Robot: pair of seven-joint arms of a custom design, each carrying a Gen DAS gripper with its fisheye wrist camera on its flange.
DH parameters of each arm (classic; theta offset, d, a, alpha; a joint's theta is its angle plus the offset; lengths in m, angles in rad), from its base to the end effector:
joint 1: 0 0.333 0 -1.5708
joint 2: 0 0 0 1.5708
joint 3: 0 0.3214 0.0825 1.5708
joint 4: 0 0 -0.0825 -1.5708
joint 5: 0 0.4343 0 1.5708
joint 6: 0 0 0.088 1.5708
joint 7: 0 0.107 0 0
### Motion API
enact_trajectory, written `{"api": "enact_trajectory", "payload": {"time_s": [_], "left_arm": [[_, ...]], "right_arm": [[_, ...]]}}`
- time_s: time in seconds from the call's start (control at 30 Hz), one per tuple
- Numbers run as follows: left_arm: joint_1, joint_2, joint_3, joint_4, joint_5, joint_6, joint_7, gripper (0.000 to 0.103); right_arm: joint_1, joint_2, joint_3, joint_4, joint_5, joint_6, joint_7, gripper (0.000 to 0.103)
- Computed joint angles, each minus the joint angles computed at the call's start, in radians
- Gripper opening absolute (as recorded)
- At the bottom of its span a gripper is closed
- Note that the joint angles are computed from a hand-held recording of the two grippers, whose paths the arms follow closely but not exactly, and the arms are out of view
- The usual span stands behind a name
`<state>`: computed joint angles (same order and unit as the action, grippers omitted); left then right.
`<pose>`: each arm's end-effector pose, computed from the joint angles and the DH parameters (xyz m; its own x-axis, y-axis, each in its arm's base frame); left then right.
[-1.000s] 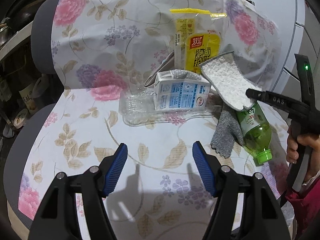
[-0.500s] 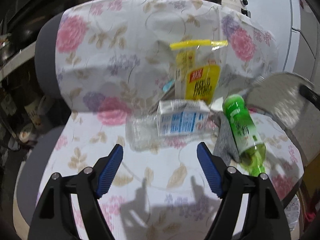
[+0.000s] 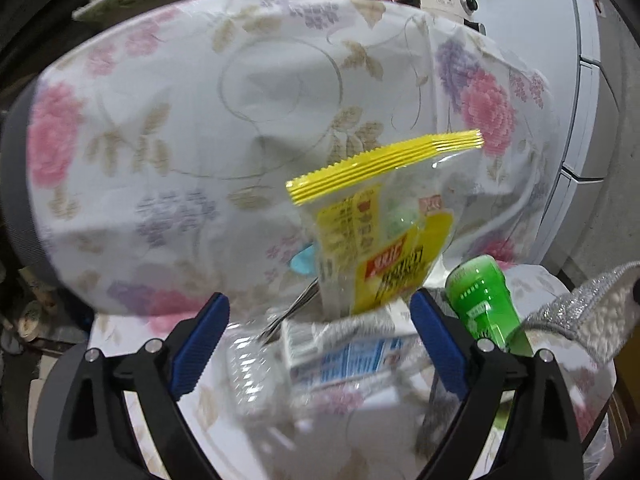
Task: Collect trash
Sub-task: 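Grasp the silver foil tray with the right tool while the left tool grasps the yellow snack bag, then carry the foil tray and snack bag to the bin and open both tools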
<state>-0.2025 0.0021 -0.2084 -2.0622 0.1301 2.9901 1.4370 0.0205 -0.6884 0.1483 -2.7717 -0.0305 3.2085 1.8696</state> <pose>0.5857 -0.2651 0.5266 -0.3821 -0.9241 -0.0072 -0.5523 0.2346 -0.7999 0.4074 0.0765 0.5225 0.0198 -0.9888 -0.1479 -0.4416 0.1241 -0.8886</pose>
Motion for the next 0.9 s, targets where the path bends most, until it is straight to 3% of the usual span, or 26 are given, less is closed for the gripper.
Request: {"api": "enact_trajectory", "payload": {"time_s": [0.03,0.13,0.27,0.33,0.6,0.73,0.8,0.83,0.9], "left_arm": [[-0.002,0.019,-0.002,0.018,-0.012,-0.004,0.020,0.089],[-0.025,0.088,0.020,0.091,0.161,-0.040,-0.093,0.089],[-0.031,0.129,0.002,0.132,0.128,-0.036,-0.024,0.089],[-0.036,0.128,-0.003,0.129,0.111,-0.015,0.005,0.079],[-0.030,0.022,-0.041,0.022,-0.090,0.130,0.160,0.014],[-0.083,-0.057,-0.027,-0.029,-0.326,0.183,0.328,0.007],[-0.191,-0.113,0.053,-0.061,-0.485,0.194,0.440,0.006],[-0.220,-0.145,0.075,-0.079,-0.524,0.195,0.464,0.006],[-0.202,-0.212,0.054,-0.126,-0.490,0.189,0.402,0.006]], "right_arm": [[-0.001,0.010,-0.001,0.005,-0.001,0.001,-0.002,0.004],[-0.004,0.038,-0.004,0.015,-0.001,0.003,-0.006,0.004],[-0.014,0.062,0.000,0.023,-0.005,-0.001,-0.014,0.004],[-0.018,0.067,0.005,0.022,-0.009,-0.005,-0.017,0.004],[-0.003,0.012,-0.012,-0.019,-0.001,-0.026,-0.007,0.004],[-0.020,-0.065,0.007,-0.054,-0.001,-0.037,0.011,0.004],[-0.037,-0.120,0.025,-0.074,-0.002,-0.055,0.028,0.004],[-0.039,-0.149,0.026,-0.084,-0.001,-0.064,0.037,0.004],[-0.038,-0.221,0.023,-0.113,0.000,-0.089,0.055,0.004]]}}
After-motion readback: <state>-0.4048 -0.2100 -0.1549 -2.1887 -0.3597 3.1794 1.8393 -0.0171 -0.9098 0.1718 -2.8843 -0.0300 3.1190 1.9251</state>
